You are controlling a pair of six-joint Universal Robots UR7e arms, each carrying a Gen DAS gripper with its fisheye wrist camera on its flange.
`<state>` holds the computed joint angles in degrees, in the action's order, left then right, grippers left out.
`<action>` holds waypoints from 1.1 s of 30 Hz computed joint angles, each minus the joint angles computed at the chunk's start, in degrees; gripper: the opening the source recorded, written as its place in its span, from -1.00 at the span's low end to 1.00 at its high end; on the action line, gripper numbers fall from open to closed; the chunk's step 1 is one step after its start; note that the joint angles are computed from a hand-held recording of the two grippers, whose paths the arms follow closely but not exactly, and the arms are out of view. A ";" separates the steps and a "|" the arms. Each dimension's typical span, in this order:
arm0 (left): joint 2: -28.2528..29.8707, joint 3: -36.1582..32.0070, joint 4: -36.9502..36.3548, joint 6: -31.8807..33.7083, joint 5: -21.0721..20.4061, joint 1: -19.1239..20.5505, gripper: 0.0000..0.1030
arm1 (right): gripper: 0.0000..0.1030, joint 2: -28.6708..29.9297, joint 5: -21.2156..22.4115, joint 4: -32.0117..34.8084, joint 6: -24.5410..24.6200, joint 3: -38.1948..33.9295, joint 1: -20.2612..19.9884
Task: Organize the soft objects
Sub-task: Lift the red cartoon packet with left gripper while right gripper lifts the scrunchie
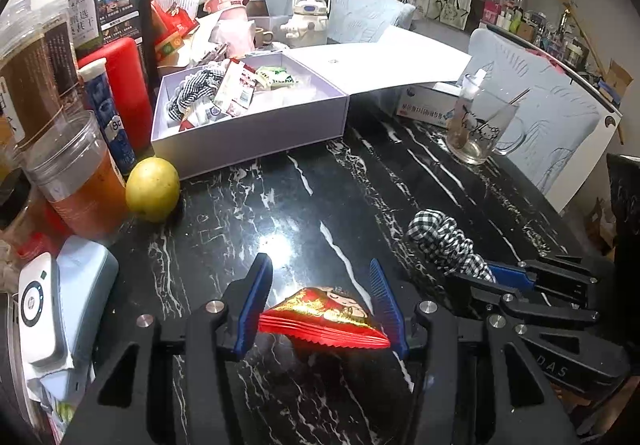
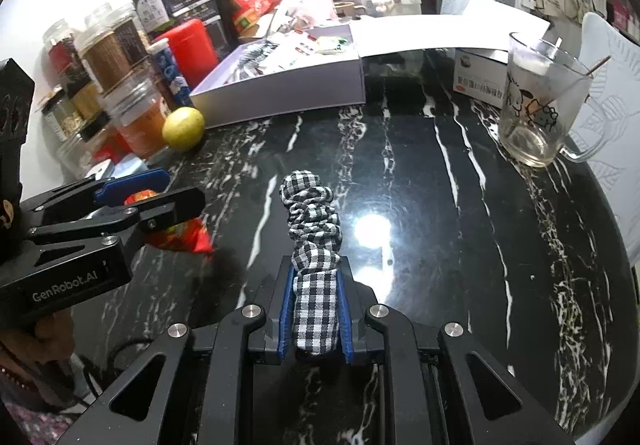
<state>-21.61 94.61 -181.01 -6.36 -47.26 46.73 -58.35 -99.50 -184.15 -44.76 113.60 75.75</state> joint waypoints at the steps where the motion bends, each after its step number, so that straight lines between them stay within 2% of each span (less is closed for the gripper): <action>1: -0.21 0.29 -0.19 -0.18 -0.21 -0.11 -0.02 | -0.63 -0.27 0.36 0.09 -0.08 0.26 -0.01; 7: -0.11 1.24 -0.62 -0.39 1.92 -0.78 -0.02 | -0.63 -0.37 0.55 -1.09 -0.90 1.11 0.14; 15: -1.59 4.47 5.47 -7.80 0.79 0.72 -0.02 | -0.63 -0.32 -0.18 -0.17 -1.00 1.76 -0.33; 18: -2.63 5.41 9.01 -12.16 -1.11 1.98 -0.02 | -0.63 -0.34 -0.32 0.52 -0.95 1.73 -0.52; 24: -2.69 7.58 6.77 -11.81 2.56 1.20 -0.02 | -0.63 0.03 -0.46 1.23 -0.71 1.19 -0.60; 27: -2.38 7.40 6.96 -9.75 3.35 0.89 -0.11 | -0.63 0.20 -0.32 1.65 -0.66 0.94 -0.62; 29: -2.61 7.08 7.32 -8.93 2.11 1.04 -0.19 | -0.63 0.30 -0.34 1.86 -0.61 0.80 -0.63; 30: -3.00 7.07 7.55 -8.97 0.58 1.33 -0.35 | -0.63 0.35 -0.37 1.93 -0.58 0.71 -0.64; 31: -3.50 6.86 7.86 -9.40 -2.05 1.94 -0.37 | -0.63 0.46 -0.53 1.80 -0.62 0.64 -0.61; 33: -3.60 6.43 8.18 -9.36 -3.78 2.27 -0.38 | -0.63 0.60 -0.72 1.68 -0.63 0.56 -0.54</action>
<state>-25.21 101.04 -172.83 -15.72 -51.04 49.00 -57.74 -100.22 -182.48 -45.39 114.15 75.21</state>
